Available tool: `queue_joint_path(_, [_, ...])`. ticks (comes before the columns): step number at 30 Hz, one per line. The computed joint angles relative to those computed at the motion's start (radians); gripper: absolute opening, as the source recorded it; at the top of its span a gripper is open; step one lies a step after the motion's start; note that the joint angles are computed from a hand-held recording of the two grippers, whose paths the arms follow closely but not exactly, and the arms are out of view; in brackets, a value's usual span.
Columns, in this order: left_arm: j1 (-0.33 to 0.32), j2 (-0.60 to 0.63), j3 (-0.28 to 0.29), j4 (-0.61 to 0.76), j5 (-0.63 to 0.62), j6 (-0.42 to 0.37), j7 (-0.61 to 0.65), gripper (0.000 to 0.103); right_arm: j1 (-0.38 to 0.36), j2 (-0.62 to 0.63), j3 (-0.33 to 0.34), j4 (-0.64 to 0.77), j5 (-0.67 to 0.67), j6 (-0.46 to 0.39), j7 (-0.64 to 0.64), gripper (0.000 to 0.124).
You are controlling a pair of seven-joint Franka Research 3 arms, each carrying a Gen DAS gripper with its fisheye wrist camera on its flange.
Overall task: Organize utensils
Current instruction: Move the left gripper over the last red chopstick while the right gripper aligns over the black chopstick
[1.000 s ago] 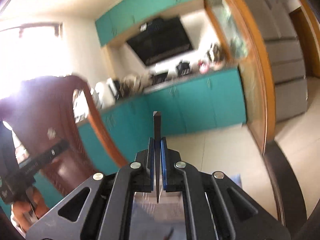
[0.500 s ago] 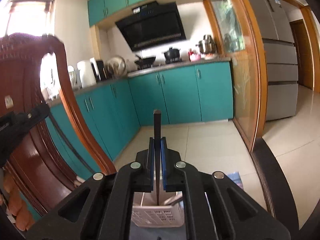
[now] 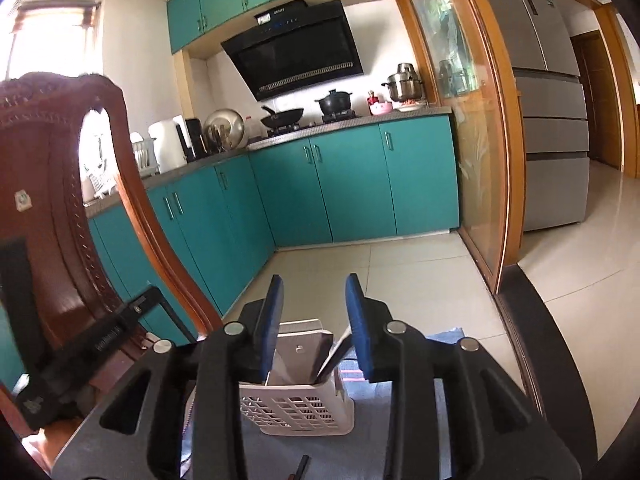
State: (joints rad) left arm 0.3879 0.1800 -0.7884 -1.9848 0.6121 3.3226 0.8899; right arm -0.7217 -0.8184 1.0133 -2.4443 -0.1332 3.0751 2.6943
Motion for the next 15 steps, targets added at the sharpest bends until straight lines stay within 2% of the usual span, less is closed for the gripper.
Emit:
queue_joint_path(2, [-0.094, -0.047, 0.114, -0.044, -0.042, 0.053, 0.003, 0.033, 0.039, -0.018, -0.031, -0.029, 0.0, 0.023, -0.011, 0.036])
queue_joint_path(3, [-0.126, -0.062, 0.156, -0.068, -0.065, 0.091, 0.007, 0.034, 0.059, -0.023, -0.045, -0.04, 0.001, 0.031, -0.022, 0.036])
queue_joint_path(5, [-0.154, -0.093, 0.2, -0.109, -0.084, 0.14, 0.002, 0.038, 0.108, -0.009, -0.074, -0.059, -0.003, 0.063, -0.062, 0.038])
queue_joint_path(6, [-0.186, -0.106, 0.231, -0.129, -0.135, 0.158, 0.038, 0.041, 0.156, 0.036, -0.11, -0.067, -0.036, 0.097, -0.089, 0.041])
queue_joint_path(7, [-0.234, -0.126, 0.268, -0.165, -0.255, 0.188, 0.127, 0.047, 0.234, 0.115, -0.156, -0.082, -0.033, 0.163, -0.186, 0.041])
queue_joint_path(8, [-0.274, -0.142, 0.292, -0.196, -0.38, 0.218, 0.22, 0.054, 0.298, 0.173, -0.199, -0.088, -0.045, 0.19, -0.242, 0.042])
queue_joint_path(10, [-0.333, -0.167, 0.318, -0.245, -0.598, 0.272, 0.382, 0.061, 0.413, 0.281, -0.269, -0.075, -0.063, 0.15, -0.336, 0.042])
queue_joint_path(13, [-0.378, -0.189, 0.347, -0.279, -0.725, 0.301, 0.483, 0.067, 0.427, 0.439, -0.246, -0.047, -0.03, 0.046, -0.365, 0.042])
queue_joint_path(14, [-0.39, -0.196, 0.357, -0.288, -0.742, 0.299, 0.505, 0.069, 0.412, 0.483, -0.232, -0.034, -0.027, 0.011, -0.348, 0.042])
queue_joint_path(15, [-0.402, -0.205, 0.368, -0.3, -0.749, 0.294, 0.522, 0.069, 0.362, 0.545, -0.19, -0.003, -0.059, -0.061, -0.292, 0.042])
